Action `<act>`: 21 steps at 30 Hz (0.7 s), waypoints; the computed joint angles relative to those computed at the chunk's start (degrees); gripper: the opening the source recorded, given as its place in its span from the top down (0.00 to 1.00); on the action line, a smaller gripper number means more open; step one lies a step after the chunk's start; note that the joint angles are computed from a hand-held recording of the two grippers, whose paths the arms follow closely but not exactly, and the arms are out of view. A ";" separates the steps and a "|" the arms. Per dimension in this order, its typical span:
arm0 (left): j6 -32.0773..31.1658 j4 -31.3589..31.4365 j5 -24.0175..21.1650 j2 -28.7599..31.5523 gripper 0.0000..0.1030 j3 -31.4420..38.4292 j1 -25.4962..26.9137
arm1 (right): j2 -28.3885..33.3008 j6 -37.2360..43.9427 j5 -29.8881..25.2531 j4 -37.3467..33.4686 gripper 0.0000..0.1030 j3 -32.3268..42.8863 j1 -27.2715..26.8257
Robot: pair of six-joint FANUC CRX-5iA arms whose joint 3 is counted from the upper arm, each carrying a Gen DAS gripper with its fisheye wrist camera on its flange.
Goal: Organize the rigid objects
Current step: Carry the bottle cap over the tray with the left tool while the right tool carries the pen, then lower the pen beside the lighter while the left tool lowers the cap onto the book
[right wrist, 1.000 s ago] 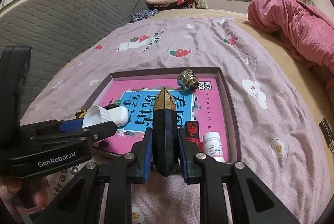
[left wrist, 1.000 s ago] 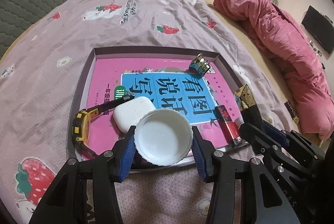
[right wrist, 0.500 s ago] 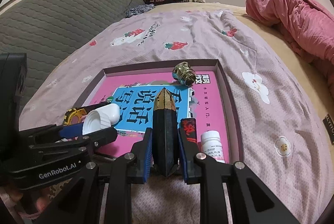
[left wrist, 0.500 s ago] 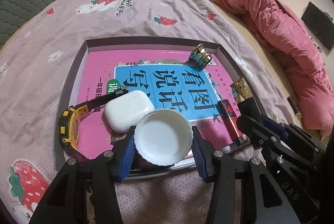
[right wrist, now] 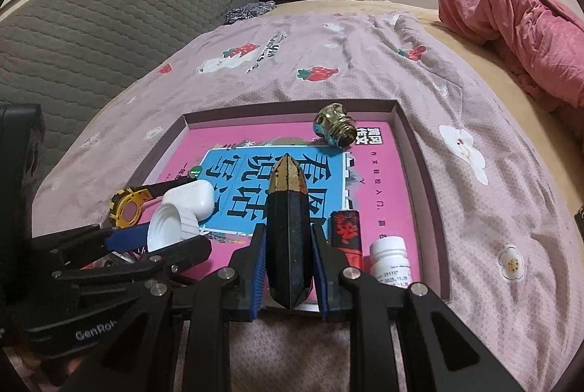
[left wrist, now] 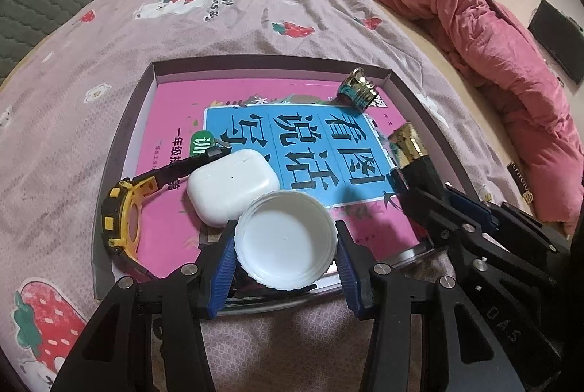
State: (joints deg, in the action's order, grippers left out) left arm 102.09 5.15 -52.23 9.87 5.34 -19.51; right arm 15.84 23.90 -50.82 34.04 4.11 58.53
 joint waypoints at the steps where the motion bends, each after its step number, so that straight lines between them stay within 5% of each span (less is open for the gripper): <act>1: -0.11 -0.13 0.00 -0.01 0.50 0.00 -0.09 | 0.15 0.19 0.01 -0.20 0.78 0.14 -0.02; 21: -0.48 -2.44 -0.48 0.15 0.50 0.68 -0.91 | 2.02 4.99 -2.88 -3.18 0.78 2.18 -0.55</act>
